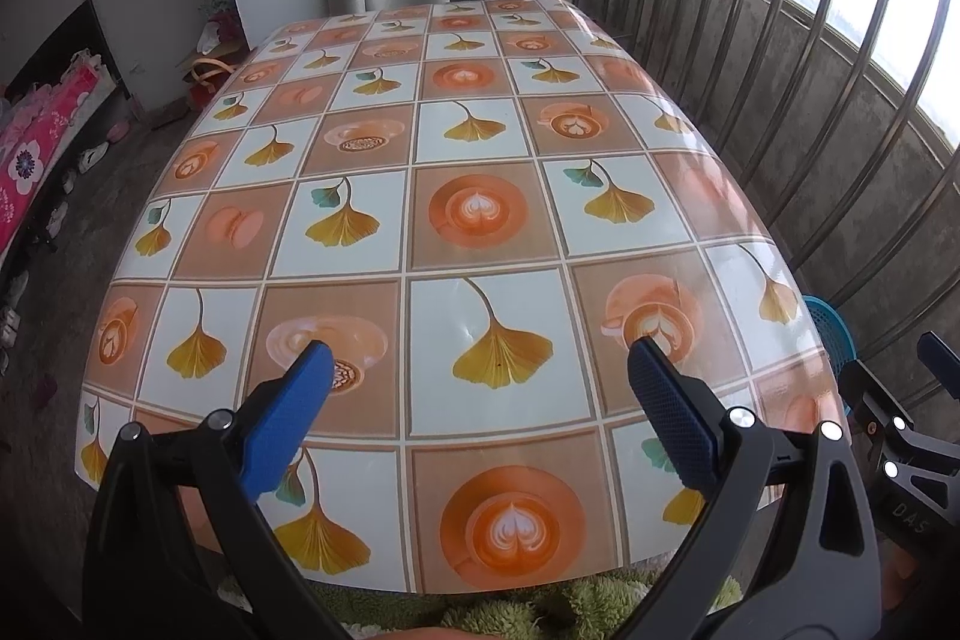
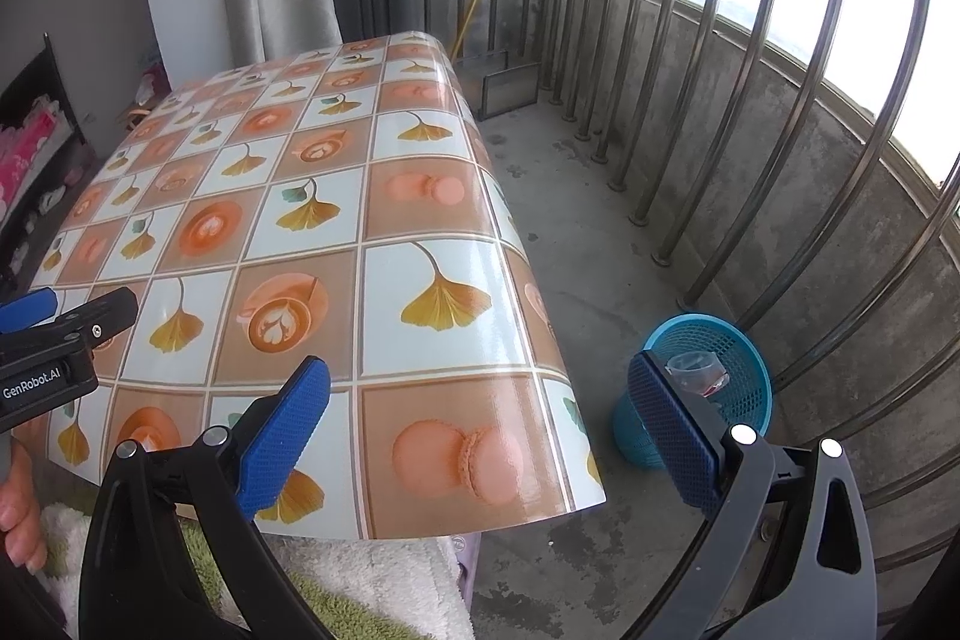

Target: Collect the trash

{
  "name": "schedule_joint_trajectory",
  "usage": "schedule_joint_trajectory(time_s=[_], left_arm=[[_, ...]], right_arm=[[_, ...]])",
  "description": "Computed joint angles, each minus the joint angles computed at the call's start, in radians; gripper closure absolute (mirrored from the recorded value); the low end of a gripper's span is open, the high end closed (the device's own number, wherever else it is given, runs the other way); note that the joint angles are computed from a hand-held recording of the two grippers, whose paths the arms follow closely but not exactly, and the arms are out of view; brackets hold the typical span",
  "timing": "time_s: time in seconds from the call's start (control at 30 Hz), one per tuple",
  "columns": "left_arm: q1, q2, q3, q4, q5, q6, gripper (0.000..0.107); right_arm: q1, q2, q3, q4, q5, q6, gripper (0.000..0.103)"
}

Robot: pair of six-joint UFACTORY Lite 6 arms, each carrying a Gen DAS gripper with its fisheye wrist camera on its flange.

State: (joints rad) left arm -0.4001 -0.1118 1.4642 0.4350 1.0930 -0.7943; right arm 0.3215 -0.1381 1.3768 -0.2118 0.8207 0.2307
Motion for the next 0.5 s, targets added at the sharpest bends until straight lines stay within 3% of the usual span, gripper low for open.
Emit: schedule_joint_trajectory(time_s=[0.5], left_arm=[[-0.003,-0.003,-0.01,-0.008,0.002,0.006,0.013]], right_arm=[[-0.004,0.005,-0.006,0.012,-0.006,-0.008,0.006]])
